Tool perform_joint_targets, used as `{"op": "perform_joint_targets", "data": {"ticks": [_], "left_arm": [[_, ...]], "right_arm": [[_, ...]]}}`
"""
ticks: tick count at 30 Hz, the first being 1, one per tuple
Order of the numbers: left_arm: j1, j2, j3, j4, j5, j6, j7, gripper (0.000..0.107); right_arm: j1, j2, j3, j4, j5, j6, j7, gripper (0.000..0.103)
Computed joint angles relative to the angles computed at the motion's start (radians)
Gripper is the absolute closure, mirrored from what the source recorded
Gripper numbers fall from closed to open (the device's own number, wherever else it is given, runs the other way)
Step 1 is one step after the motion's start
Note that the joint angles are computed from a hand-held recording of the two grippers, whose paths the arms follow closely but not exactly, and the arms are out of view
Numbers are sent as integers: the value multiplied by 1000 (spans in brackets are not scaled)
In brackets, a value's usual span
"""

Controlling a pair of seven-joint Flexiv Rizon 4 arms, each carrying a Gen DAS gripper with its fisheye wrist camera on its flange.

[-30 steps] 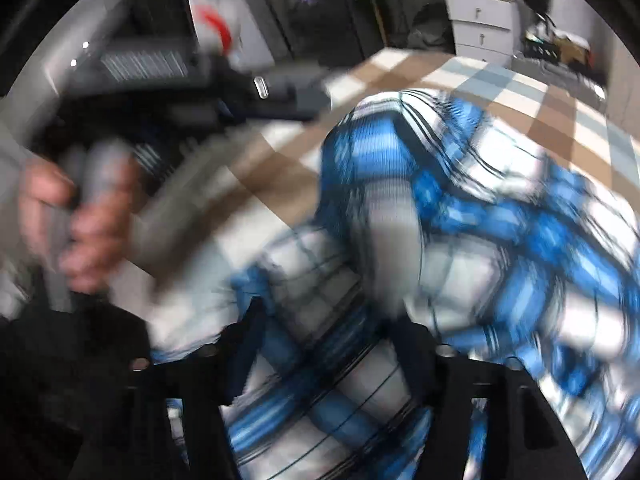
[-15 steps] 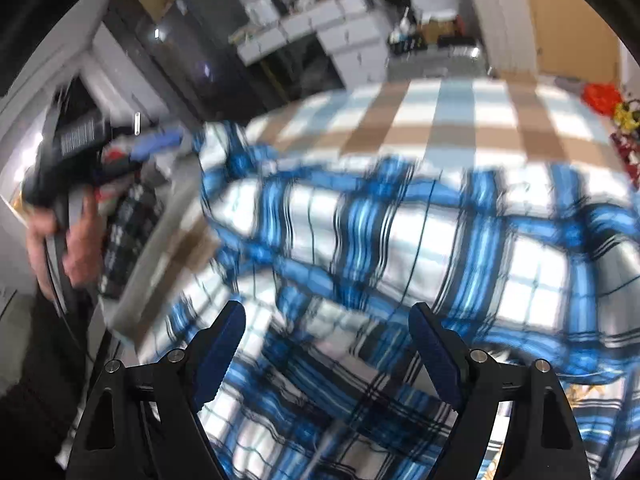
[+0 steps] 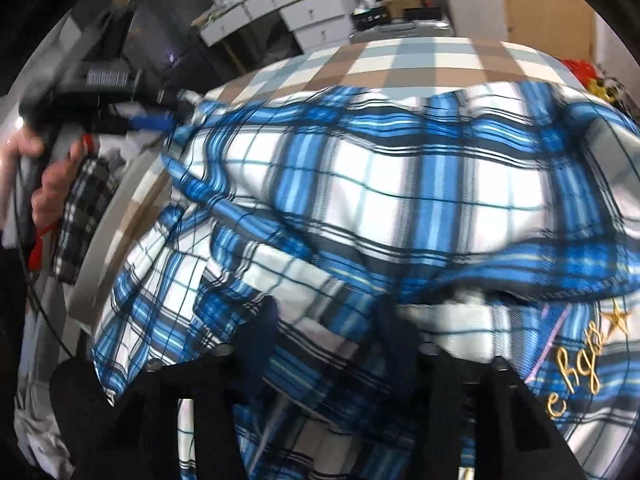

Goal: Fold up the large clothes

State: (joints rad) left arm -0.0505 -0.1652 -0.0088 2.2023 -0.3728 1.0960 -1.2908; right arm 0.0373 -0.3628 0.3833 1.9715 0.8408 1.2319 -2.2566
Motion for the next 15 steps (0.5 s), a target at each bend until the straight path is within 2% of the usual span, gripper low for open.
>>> {"op": "perform_joint_targets", "data": {"ticks": [1,2,3,5,7,9,11,15], "left_arm": [[-3,2,18,-3,49,-7,-35,55],[2,5,30,3,69,-12,-51,55],[9,11,33,4,67,-21,-60,55],[30,36,34,30,8,-14,-46,55],[43,68,19,66,-113,19,15,55],[41,90,17,80,-185,39,39,55],[30,103,0,89,-322,46,122,55],[18,53,-7,32,-319,-20,133,52]], "right_arm": [[-20,-2,7,-5,28,-9,-13,74],[-41,-5,10,-11,55,-26,-24,84],[-64,-6,12,-19,83,-55,-41,87],[-91,-4,6,-34,130,-115,-68,87],[-95,1,-11,-39,161,-148,-92,87],[-75,8,-27,-33,172,-140,-111,87],[-56,15,-41,-26,171,-128,-117,85],[-22,23,-55,-13,165,-92,-113,83]]}}
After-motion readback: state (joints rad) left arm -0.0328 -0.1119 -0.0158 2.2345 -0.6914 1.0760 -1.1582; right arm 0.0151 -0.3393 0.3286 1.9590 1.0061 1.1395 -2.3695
